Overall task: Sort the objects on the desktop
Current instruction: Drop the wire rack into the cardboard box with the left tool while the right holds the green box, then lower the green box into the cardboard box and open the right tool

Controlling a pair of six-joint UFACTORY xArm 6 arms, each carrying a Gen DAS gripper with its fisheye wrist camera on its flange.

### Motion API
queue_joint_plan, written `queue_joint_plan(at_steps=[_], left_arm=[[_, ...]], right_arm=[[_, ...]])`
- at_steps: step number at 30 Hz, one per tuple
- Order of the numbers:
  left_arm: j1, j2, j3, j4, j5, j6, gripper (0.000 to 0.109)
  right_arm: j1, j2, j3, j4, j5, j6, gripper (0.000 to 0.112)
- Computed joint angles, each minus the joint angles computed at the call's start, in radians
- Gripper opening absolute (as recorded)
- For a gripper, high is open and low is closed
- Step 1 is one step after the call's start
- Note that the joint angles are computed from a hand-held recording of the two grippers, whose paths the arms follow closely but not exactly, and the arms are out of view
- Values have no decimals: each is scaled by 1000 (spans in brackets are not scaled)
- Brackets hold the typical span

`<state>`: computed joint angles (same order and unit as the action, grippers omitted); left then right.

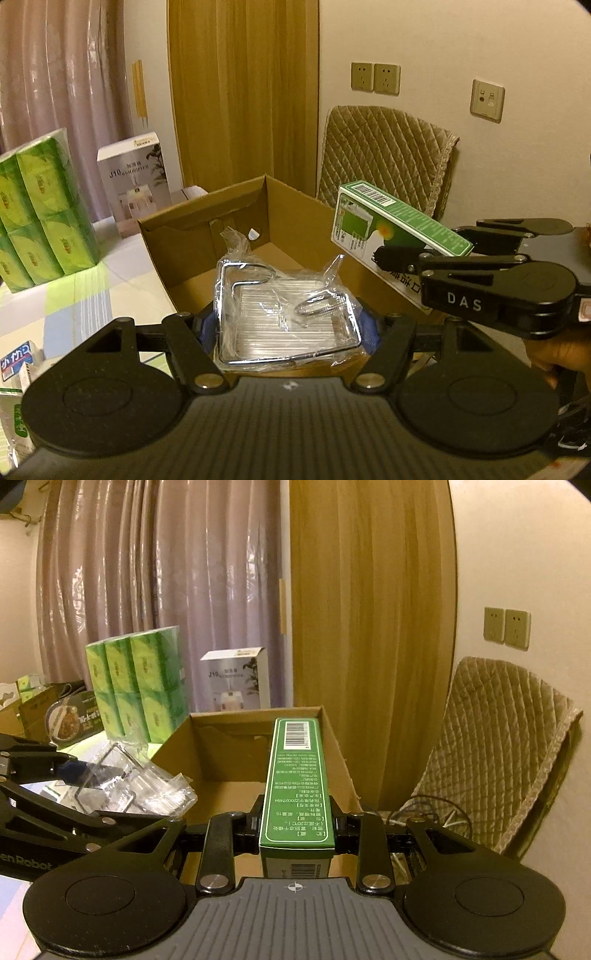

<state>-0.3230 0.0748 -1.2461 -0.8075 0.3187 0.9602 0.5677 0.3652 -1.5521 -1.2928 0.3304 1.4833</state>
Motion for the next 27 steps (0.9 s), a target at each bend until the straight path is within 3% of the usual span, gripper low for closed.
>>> queue_joint_plan(at_steps=[11,23,27], left_arm=[[-2,20,-5,-21,-19,19,71],[61,-97,104,-105,-43,91,74],[85,-131,141,-116,-41,94,76]], right_arm=[[1,14,-12,26,-2,-32,27],[18,28,-44,7,13,-11,27],[24,33,-63,-2,19,-8,44]])
